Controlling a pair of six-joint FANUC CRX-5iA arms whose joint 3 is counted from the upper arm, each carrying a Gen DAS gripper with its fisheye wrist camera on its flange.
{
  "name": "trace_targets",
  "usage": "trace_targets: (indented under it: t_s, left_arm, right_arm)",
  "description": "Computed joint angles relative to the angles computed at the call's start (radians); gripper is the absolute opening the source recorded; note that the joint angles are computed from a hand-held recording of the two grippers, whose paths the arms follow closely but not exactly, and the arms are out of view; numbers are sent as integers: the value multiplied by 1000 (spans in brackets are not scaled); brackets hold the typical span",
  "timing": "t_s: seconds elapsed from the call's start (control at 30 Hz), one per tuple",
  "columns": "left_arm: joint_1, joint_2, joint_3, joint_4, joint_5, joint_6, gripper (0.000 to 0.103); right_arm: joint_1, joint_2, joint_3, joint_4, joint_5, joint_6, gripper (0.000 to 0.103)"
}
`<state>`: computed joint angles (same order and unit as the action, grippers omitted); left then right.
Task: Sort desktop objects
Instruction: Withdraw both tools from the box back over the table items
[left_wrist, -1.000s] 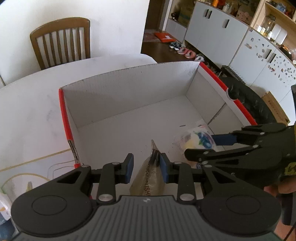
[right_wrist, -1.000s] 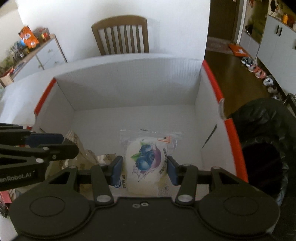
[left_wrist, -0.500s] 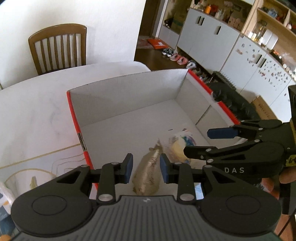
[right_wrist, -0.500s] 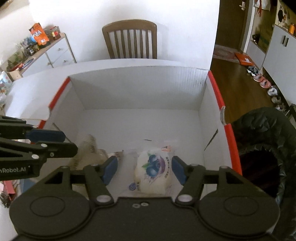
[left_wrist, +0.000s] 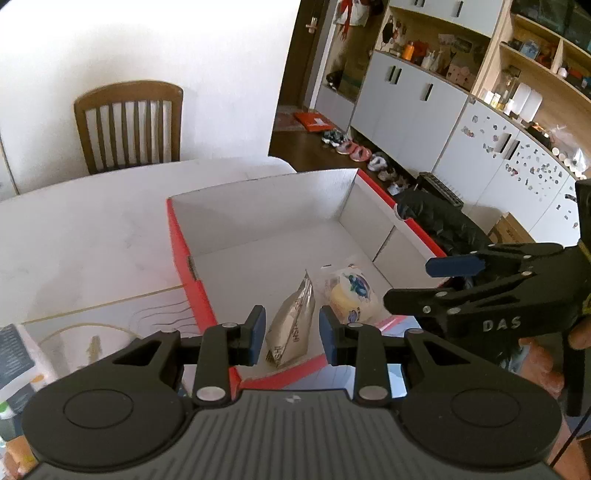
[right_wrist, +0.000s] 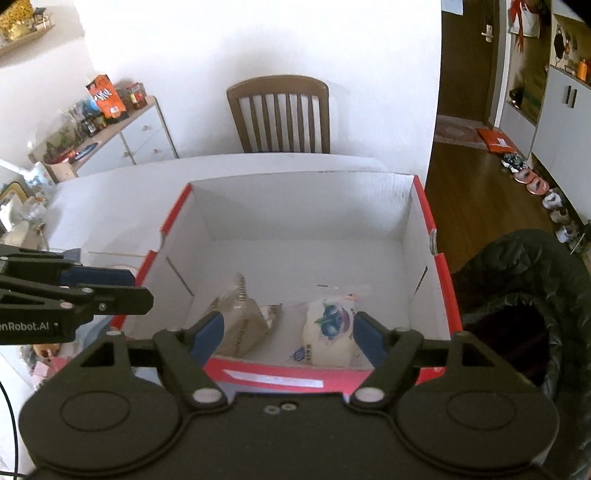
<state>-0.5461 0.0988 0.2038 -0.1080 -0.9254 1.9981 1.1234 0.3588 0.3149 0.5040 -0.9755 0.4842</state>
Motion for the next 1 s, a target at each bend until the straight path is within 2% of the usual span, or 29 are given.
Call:
trace_targets:
  t_s: [0.17, 0.2, 0.27, 0.43, 0.5, 0.57, 0.7, 0.77, 1.0]
  left_arm:
    - [-18, -63, -56, -40, 12, 39, 32]
    - [-22, -76, -69, -51, 14, 47, 35]
    - [-27, -107, -97, -66, 20, 57, 52]
    - [-15, -197, -187, -68, 40, 52, 53]
    - [-6, -233, -218, -72, 39, 57, 56]
    - [4, -272, -250, -78, 36, 57, 65]
    - [32, -356, -313, -95, 17, 43, 68]
    - [60, -402, -352, -83, 9, 26, 75]
    - [210, -577, -511, 1, -13, -82, 84]
  right_arm:
    - [30, -28, -32, 41, 26, -51, 79]
    - [37, -32, -38, 50, 30, -63, 80]
    - [54, -38, -50, 74, 40, -87, 82]
    - [95, -20, -33, 105, 42, -115, 84]
    - [112, -7, -17, 111, 38, -122, 84]
    - [128, 18, 15, 111, 28, -114, 86]
    - [159, 72, 86, 119, 3, -117, 88]
    - [174, 102, 126, 119, -9, -122, 89]
    - [222, 244, 322, 90, -90, -100, 90]
